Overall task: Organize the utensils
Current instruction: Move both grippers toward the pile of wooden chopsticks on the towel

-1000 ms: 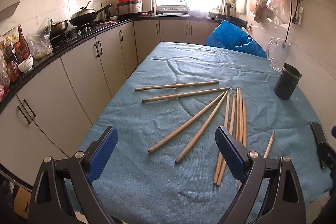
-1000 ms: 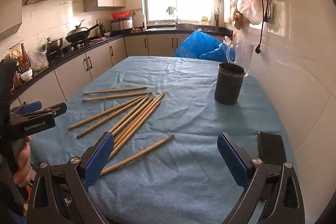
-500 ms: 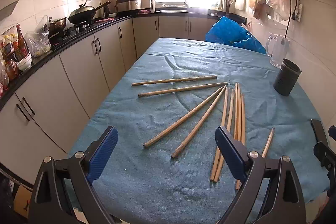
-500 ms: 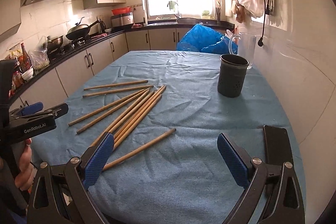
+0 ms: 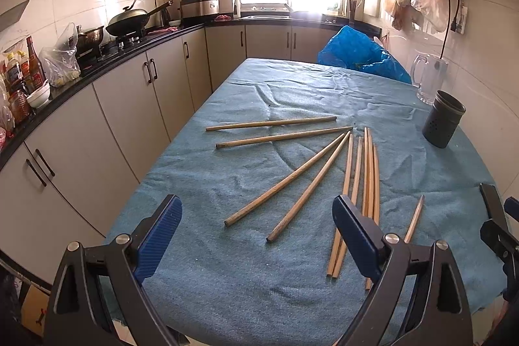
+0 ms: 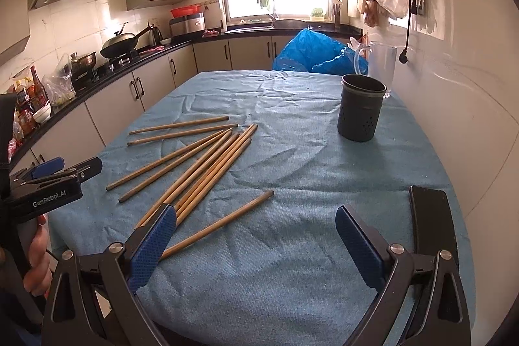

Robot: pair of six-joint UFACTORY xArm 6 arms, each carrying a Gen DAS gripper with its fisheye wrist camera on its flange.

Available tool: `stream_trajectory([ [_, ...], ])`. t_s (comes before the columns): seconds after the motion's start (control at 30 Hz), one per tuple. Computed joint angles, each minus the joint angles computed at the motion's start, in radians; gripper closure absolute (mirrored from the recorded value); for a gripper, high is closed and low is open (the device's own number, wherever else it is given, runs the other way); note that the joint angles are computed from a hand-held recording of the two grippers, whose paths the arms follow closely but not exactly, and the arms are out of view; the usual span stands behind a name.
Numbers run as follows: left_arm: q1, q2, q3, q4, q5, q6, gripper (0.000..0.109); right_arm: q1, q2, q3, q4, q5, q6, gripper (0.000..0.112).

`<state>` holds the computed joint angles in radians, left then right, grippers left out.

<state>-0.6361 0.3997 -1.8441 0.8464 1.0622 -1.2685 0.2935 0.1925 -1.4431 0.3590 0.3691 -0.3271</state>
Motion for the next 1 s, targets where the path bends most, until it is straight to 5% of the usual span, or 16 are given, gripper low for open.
stream_trajectory([
  [0.83, 0.012, -0.021, 0.033, -0.019, -0.009, 0.008, 0.015, -0.010, 0.035, -0.047, 0.020, 0.076, 0.008, 0.012],
  [1.0, 0.025, -0.038, 0.059, -0.019, -0.010, -0.005, 0.015, -0.031, 0.083, -0.137, 0.063, 0.187, 0.010, 0.012],
])
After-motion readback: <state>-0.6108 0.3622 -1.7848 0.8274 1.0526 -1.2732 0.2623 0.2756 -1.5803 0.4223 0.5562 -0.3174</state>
